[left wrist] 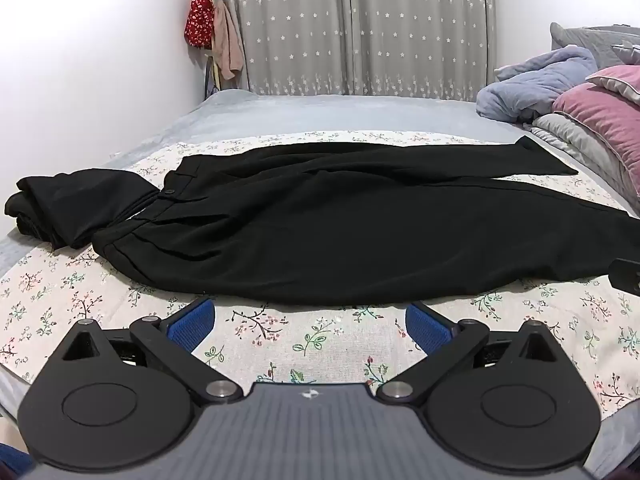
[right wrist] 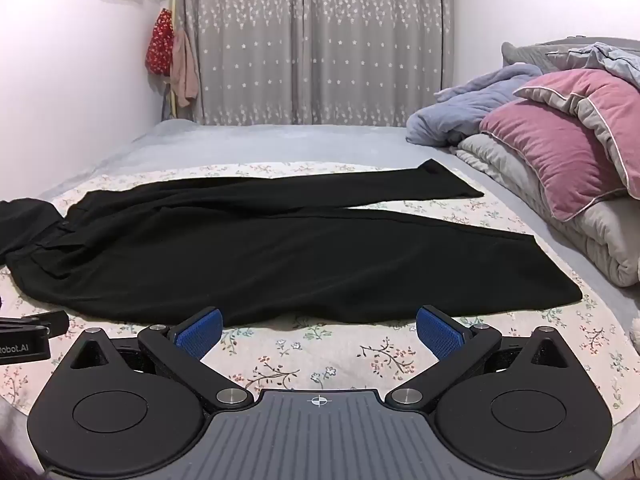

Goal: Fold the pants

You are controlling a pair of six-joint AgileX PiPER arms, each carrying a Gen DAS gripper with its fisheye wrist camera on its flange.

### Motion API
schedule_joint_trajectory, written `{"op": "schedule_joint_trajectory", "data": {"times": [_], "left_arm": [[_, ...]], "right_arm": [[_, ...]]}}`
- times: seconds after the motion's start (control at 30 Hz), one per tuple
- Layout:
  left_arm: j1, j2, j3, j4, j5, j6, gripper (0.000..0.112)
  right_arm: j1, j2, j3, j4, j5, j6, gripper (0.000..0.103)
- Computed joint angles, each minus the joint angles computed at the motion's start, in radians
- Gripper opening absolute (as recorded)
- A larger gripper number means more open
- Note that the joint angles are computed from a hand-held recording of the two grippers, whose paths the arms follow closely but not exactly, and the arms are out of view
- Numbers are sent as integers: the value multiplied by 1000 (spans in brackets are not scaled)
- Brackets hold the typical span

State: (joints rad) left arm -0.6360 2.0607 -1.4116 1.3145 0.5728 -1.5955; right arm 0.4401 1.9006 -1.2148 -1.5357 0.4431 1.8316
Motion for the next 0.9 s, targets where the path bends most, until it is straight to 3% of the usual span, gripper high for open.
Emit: {"op": "schedule_joint_trajectory", "data": {"times": [0.9], "left_arm": [[21,-1,2,-41,-28,12,101]], "right_arm": [[-9,2,8,-3,25,2,103]]}}
